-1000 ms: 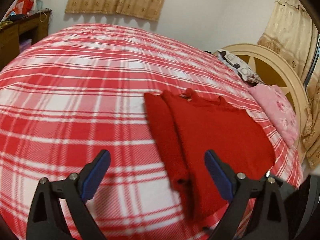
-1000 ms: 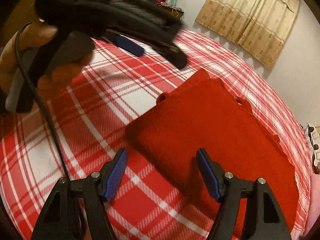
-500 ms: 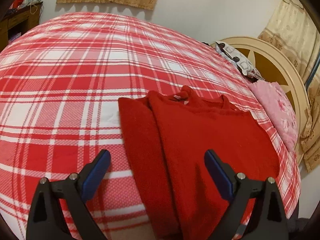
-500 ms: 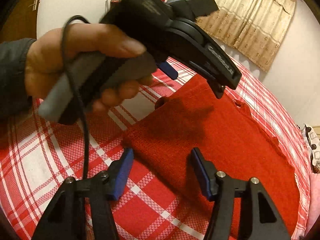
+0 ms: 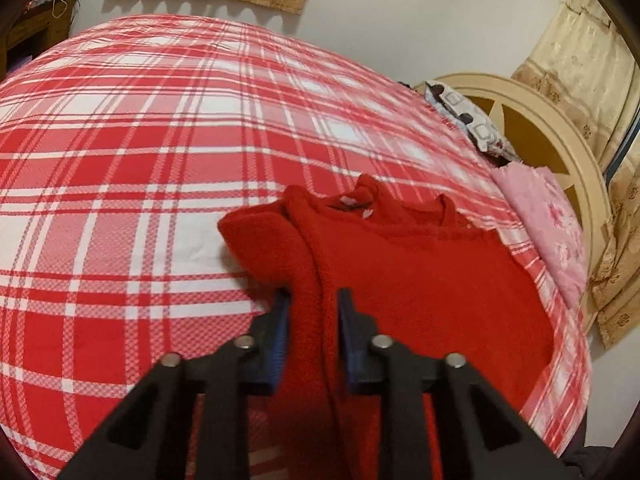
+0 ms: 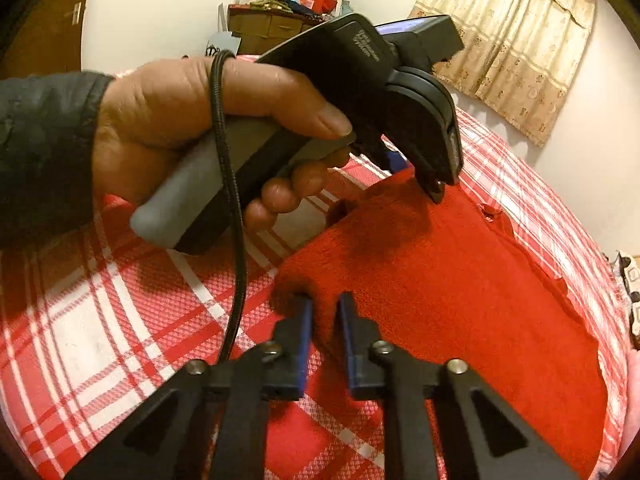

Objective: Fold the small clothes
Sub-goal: 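Close the right tool on the cardigan side edge while the left tool grasps beside it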

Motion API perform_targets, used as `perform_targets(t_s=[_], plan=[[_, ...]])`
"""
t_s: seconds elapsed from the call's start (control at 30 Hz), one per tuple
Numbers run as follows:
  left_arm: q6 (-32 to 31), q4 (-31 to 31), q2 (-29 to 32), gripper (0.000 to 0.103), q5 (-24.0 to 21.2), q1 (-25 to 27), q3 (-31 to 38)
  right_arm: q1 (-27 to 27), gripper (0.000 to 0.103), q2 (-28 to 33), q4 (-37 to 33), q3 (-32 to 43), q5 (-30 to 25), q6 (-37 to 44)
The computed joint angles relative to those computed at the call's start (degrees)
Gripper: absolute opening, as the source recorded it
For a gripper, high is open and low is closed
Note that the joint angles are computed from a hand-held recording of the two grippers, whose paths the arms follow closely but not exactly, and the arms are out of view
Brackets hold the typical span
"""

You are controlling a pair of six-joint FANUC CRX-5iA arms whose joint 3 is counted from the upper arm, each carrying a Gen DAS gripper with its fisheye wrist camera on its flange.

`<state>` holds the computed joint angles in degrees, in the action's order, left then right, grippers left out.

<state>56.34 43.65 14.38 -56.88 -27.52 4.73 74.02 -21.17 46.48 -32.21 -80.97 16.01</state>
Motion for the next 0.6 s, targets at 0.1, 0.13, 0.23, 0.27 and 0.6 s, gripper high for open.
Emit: perform_targets(t_s=[0.1, 0.13, 0.23, 0.27, 0.6], plan=[[0.65, 0.78, 0.12, 0.020, -1.06, 0.33, 0.43, 1.03, 0.008, -1.12, 0.80, -0.50, -0.40, -1.41], [0.84, 1.11, 0.16, 0.020, -1.37, 0.45, 0.46, 1.39, 0.008, -1.50, 0.99, -0.57, -0.71, -1.90], [2.53, 0.39, 0.36, 0.019, -1.91, 0.28, 1.26, 2.63, 0.007, -2.44, 1.37, -0.85, -2.00, -3.11], [3.06, 0.33, 0.40, 0.019, -2.11, 0.26, 1.48, 3.07, 0.007, -2.86, 1.57, -1.03, -2.49, -3.71], [10.68, -0.66, 2.32, 0.018, -5.69, 0.07, 5.76, 3.56, 0.007, -7.99, 3.27, -2.81, -4.26, -7.39]])
